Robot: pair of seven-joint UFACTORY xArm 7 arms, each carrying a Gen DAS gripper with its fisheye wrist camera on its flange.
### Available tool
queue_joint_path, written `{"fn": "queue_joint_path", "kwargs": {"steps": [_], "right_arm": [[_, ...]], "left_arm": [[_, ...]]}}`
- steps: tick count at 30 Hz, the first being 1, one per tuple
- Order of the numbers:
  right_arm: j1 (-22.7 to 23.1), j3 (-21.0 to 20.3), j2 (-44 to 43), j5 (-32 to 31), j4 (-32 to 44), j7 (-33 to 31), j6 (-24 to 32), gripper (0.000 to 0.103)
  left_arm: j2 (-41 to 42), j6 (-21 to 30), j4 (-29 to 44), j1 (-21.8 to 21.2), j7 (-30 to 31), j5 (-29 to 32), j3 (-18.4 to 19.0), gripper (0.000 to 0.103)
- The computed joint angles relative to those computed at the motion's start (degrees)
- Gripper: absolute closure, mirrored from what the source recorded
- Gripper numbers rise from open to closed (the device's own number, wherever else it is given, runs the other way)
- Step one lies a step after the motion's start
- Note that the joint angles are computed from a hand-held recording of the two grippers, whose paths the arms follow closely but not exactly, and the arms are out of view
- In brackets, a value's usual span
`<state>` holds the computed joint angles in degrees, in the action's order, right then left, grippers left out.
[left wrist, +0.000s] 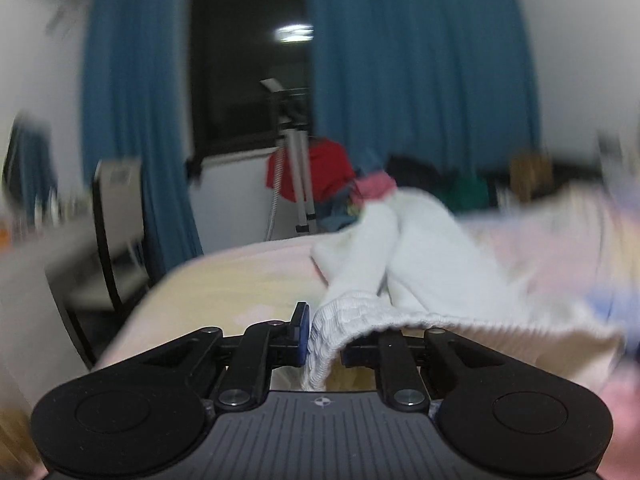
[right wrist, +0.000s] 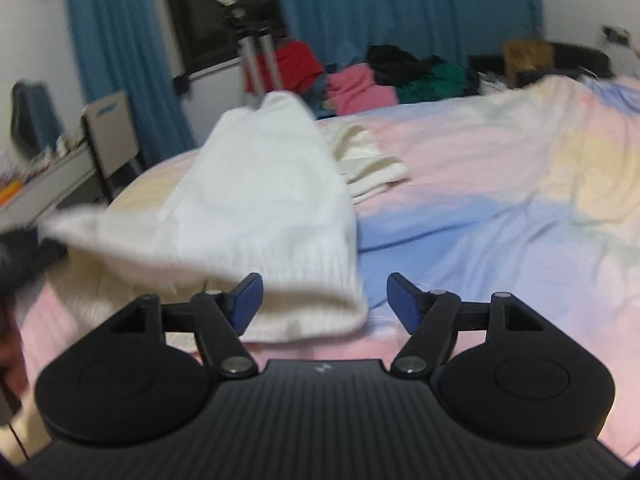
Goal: Fold clothes
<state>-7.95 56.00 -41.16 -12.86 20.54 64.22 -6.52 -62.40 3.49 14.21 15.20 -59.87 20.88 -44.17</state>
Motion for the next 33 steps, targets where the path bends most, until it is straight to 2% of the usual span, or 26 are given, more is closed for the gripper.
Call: {"fn": "queue_joint_path", "kwargs": {"steps": [3,7,9,10,11,13,16,20,22,23,25,27,29,31,33], "right_arm": [[-5.47,5.84,3.02,-1.78,3.93,-0.61,1.42,0.033],[-16.02,14.46,1.08,-0.56,6.64,2.78,-3.03,0.033],[-19.97,17.11,1.08,-0.09,7.27,3.28,-6.67,0.033],[-20.86,17.76,2.01,-0.48,7.91,2.49,-6.23,0.034],[-21.34,18.19,3.31,-1.22,8.77,1.34,-4.53,0.051],[-20.88,17.96,6.74,-1.69,9.41,0.28,-2.23,0.075],[-17.14,15.03,4.78,-0.94,8.85,0.81,1.39,0.083],[-12.18,12.64,-11.27,-1.74,7.93,4.76,10.31,0.086],[-10.11,11.54,-18.87,-4.48,7.53,7.49,15.63,0.087],[-9.27,10.94,-19.72,-5.94,7.83,7.70,18.94,0.087],[-7.50,9.66,-14.22,-4.00,6.82,4.24,20.41,0.086],[-4.52,5.84,-5.26,-5.52,6.32,2.47,21.88,0.086],[-1.83,2.67,1.06,-5.50,6.05,1.07,22.36,0.088],[0.68,-0.18,4.70,-5.69,5.87,0.46,22.37,0.088],[2.53,-2.01,3.97,-6.53,5.34,1.56,21.44,0.087]], "left_arm": [[0.98,0.53,-1.86,-1.81,-0.99,-2.21,4.89,0.087],[3.07,1.05,-2.72,-1.71,1.09,-1.61,8.08,0.087],[0.81,3.32,-4.44,-5.07,4.79,-0.56,11.64,0.087],[-0.44,4.51,-5.26,-6.79,6.08,-0.27,12.56,0.087],[-1.58,5.55,-6.00,-8.40,6.84,-0.10,12.79,0.085],[-3.21,6.77,-7.01,-10.27,6.97,0.24,11.75,0.084],[-3.36,6.06,-6.59,-8.79,5.28,1.34,7.97,0.085],[-5.87,2.19,-7.28,-9.01,3.79,1.85,6.75,0.086],[-6.60,4.14,-6.82,-11.55,4.18,1.37,7.12,0.087],[-6.41,6.24,-6.25,-13.19,4.74,1.37,7.12,0.087],[-3.57,12.12,-4.27,-16.27,6.76,1.84,6.97,0.087],[1.89,18.45,-2.11,-19.27,9.53,2.39,7.43,0.087],[7.28,23.17,-0.29,-20.51,11.72,3.84,7.22,0.087],[9.49,24.84,0.06,-20.42,12.12,6.71,5.93,0.084],[9.42,25.03,-0.35,-20.59,11.36,9.48,5.26,0.077]]}}
